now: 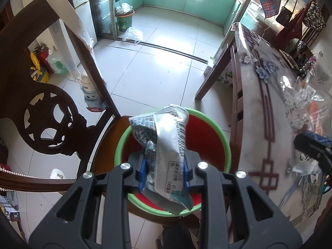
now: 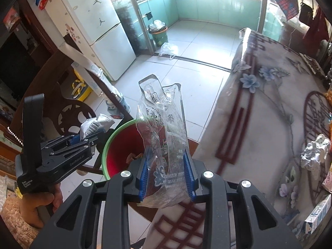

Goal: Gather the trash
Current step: 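Open the left tool while the right tool opens, dropping wrapper and bag into bucket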

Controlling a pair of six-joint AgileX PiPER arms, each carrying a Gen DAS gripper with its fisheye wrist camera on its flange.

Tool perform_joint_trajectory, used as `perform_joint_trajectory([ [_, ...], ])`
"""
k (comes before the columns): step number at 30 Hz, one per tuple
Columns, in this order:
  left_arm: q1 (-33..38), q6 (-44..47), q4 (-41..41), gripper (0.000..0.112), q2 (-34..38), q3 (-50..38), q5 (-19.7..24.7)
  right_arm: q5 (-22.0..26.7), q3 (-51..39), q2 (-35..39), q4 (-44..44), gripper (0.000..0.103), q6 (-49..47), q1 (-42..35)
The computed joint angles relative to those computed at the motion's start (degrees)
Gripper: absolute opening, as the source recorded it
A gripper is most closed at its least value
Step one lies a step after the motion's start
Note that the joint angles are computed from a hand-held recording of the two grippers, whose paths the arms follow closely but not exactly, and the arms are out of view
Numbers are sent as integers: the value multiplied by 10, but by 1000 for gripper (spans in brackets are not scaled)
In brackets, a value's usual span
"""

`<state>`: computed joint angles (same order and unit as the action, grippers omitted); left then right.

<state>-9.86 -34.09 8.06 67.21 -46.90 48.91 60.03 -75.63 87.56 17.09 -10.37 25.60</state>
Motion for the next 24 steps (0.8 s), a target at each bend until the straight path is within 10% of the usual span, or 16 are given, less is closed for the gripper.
perform_joint_trajectory([
  [24, 28, 11, -7, 26, -6, 10, 2, 7, -20, 35, 9, 33, -20, 39],
])
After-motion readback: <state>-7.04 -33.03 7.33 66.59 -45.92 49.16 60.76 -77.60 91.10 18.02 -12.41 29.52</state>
